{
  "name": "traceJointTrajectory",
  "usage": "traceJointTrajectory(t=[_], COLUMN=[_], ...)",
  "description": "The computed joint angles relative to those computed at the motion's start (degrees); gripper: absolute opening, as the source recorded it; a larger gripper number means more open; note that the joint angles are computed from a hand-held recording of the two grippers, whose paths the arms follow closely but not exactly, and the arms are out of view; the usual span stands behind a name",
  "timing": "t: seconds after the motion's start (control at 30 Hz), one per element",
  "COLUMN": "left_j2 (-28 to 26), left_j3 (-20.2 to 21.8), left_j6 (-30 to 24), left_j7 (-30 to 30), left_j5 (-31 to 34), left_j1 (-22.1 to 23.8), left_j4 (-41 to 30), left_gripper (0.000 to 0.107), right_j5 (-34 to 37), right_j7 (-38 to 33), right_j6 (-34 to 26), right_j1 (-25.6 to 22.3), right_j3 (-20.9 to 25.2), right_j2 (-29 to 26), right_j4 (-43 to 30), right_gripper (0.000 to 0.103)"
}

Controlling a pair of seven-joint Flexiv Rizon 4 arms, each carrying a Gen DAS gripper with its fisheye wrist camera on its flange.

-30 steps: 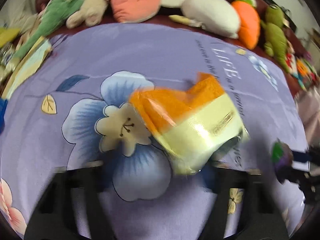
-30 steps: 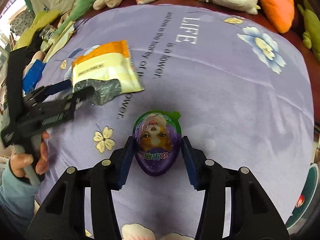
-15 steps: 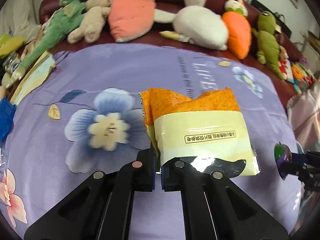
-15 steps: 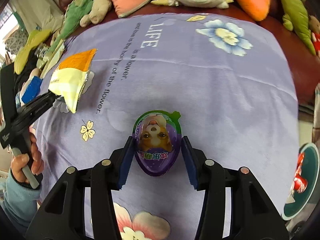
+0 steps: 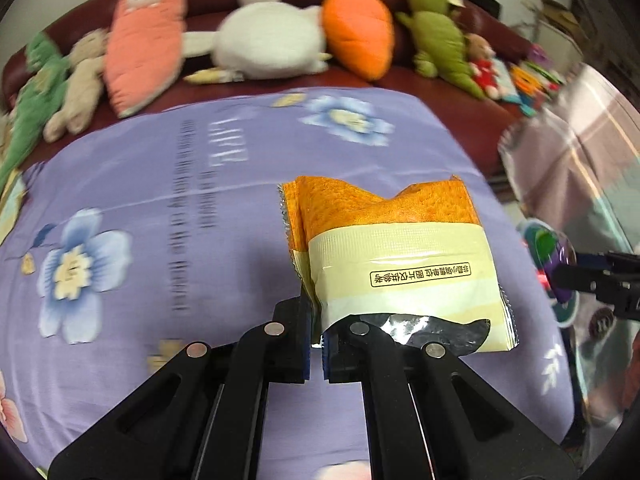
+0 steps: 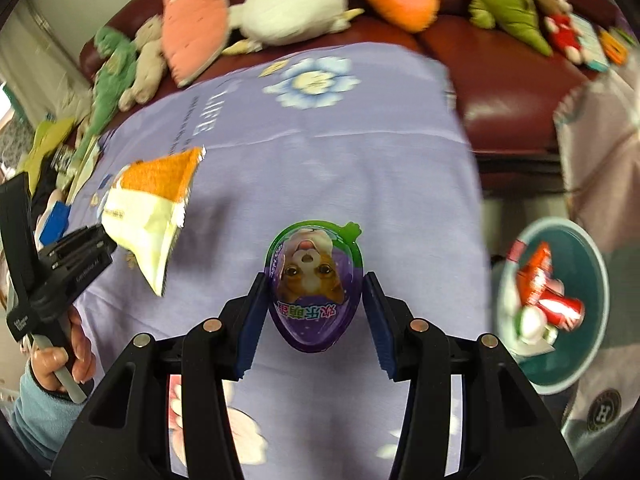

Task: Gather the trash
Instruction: 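Carry the bread bag and purple egg toy over the teal bucket and open both tools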

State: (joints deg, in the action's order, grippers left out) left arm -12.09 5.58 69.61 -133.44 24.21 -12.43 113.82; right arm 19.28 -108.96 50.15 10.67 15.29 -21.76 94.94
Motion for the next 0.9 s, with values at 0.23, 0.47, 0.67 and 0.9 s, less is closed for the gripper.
traceJointTrajectory(t=[0.23, 0.47, 0.67, 0.9], left_j2=[-7.4, -16.8, -24.1, -32.2], left_j3=[-3.2, -4.5, -4.6, -4.8], left_j6=[-2.2, -5.0, -9.1, -15.0], left_j7=[3.8, 10.1, 14.8, 19.5], left_j5=[-3.3, -8.8, -13.1, -16.3], left_j1=[-4.4, -9.2, -12.5, -14.9], left_j4=[-9.5, -21.1, -31.1, -42.5], left_gripper=[0.004, 0.004, 0.004, 0.004], right_j5=[4.9, 8.3, 10.1, 10.1], right_j7=[-3.2, -4.9, -5.4, -5.2], right_j6=[0.0, -0.1, -0.5, -1.3], right_j1=[-6.4, -12.1, -15.8, -18.4], right_j3=[-1.8, -4.2, -4.9, -5.2], right_j2=[1.2, 0.3, -2.1, -5.0], right_j4=[0.1, -1.2, -3.9, -6.8], right_gripper=[0.046, 0.046, 0.046, 0.046])
